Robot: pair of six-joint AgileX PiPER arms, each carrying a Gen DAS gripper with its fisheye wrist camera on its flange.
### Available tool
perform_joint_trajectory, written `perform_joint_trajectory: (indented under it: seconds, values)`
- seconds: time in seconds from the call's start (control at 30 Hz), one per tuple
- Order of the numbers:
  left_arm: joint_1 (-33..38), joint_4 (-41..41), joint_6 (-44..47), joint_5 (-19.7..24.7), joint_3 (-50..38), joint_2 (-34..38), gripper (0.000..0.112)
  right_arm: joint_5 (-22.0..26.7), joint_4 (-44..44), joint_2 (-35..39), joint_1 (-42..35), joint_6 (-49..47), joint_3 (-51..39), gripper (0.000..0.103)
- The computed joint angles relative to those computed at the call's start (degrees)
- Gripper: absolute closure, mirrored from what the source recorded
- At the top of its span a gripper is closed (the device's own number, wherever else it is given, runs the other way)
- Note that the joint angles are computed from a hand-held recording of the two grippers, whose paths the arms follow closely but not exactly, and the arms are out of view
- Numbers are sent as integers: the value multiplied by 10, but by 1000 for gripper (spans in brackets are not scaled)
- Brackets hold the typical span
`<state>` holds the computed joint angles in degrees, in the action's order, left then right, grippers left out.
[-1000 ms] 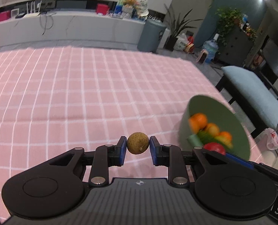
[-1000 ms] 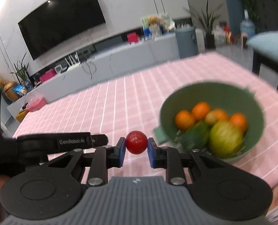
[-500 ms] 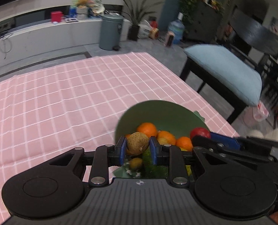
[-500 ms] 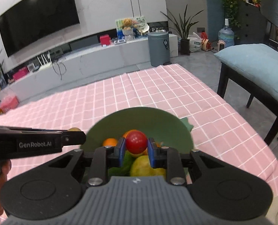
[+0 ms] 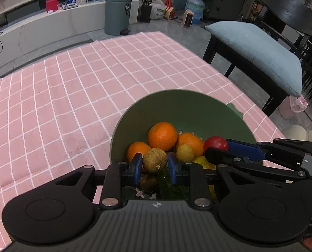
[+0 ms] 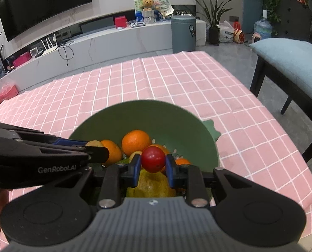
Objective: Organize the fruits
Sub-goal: 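Open both tools to drop the brown fruit and tomato into the colander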
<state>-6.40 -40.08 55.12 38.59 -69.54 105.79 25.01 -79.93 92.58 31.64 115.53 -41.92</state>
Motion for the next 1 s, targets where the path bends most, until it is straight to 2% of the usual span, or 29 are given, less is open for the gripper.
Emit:
perform_joint_trajectory:
  seconds: [0.2, 0.37, 0.43, 0.57, 0.63, 0.77, 0.83, 1.0]
  values:
    - [-1, 7, -9, -4, 3, 6, 83, -17, -10, 7, -8, 9, 1, 81]
    - [1, 13, -14, -10, 13, -10, 71, -20, 5, 2, -8, -9, 3, 78]
    - [3, 10, -9, -17, 25, -26, 68, -11, 9, -6, -2, -11, 7, 67]
    - [18, -10, 10, -17, 47, -60, 64, -5, 24, -29, 4, -32, 14, 61]
    - [23, -16, 15, -19, 58, -78, 63, 4, 28, -44, 12, -42, 20, 53]
    - [34, -39, 43, -37, 94, -130, 57, 30, 11, -87, 38, -40, 42, 51]
    - [42, -58, 68, -45, 115, -160, 53, 44, 3, -111, 53, -32, 54, 45]
    - [47, -76, 93, -74, 160, -220, 44, 77, -7, -169, 94, -4, 86, 41]
